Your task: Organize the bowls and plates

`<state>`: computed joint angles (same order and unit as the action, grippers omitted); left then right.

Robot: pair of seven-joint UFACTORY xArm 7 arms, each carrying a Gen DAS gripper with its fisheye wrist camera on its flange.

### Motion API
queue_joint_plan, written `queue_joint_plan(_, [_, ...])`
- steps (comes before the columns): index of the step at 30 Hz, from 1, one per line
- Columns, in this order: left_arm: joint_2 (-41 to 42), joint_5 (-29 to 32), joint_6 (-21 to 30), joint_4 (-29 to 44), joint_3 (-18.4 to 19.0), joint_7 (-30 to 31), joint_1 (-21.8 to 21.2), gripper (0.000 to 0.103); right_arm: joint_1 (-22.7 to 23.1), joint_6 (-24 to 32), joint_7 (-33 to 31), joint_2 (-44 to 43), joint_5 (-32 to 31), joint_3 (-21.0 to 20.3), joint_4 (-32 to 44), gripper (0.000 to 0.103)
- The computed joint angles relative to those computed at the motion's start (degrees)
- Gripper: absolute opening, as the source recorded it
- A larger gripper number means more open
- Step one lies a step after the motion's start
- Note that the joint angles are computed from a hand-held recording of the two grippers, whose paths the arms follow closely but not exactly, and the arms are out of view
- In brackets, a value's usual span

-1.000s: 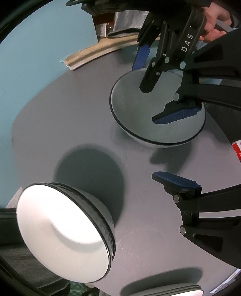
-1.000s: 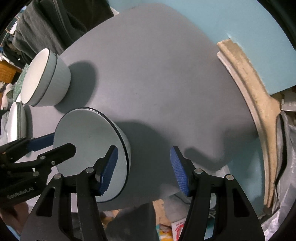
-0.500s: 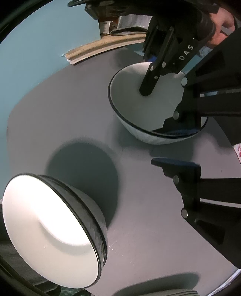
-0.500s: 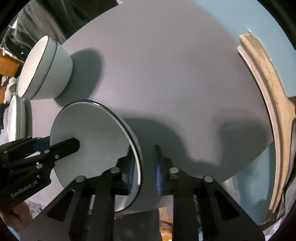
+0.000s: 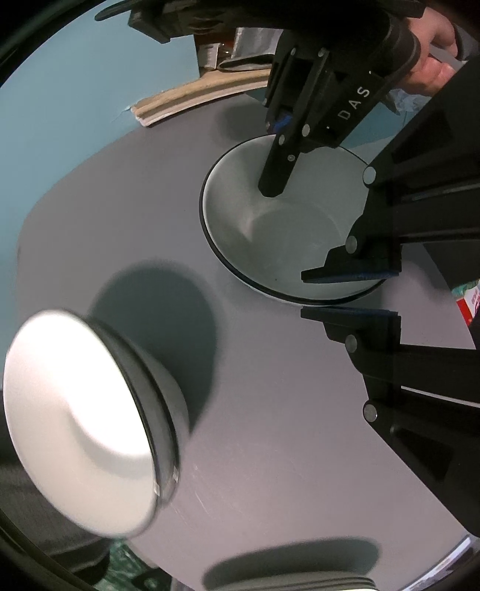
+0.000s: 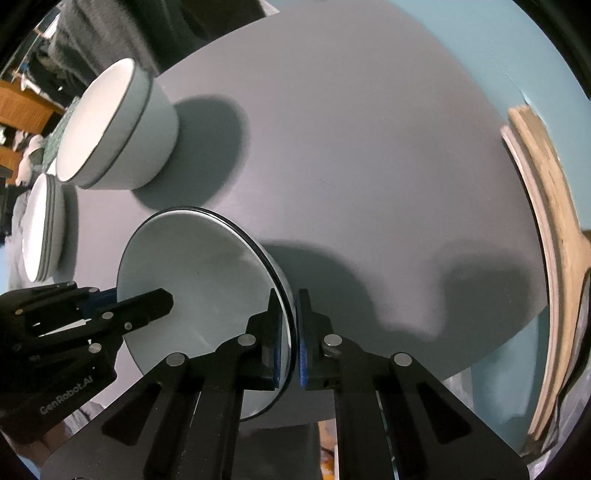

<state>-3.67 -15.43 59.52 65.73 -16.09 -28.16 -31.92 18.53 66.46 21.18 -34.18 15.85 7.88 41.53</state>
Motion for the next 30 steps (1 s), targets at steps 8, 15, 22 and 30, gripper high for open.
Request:
queue_joint_plan(8, [-6.5, 0.2, 0.7, -6.2, 0.4, -4.0, 0.9, 0.011, 1.9, -1.3, -3.2, 4.9, 2.1, 0.3, 3.0, 0.007])
queue_joint_plan(15, [-10.6, -0.2, 1.0, -10.4, 0.9, -6.9, 1.9, 0.011, 3.5, -2.2, -5.9, 9.5, 2.8, 1.2, 6.4, 0.007])
queue_joint_plan(22, [-13.7, -0.7, 1.3, -13.0, 2.3, -7.7, 3.1, 0.011, 4.4, -3.4, -7.1, 13.1, 2.5, 2.4, 8.9, 0.008])
queue_joint_plan(30, [-16.2, -4.5, -0.5, -17.1, 3.7, -4.8, 4.2, 0.014, 4.9, -2.3, -6.9, 12.6, 5.0, 1.5, 8.8, 0.011])
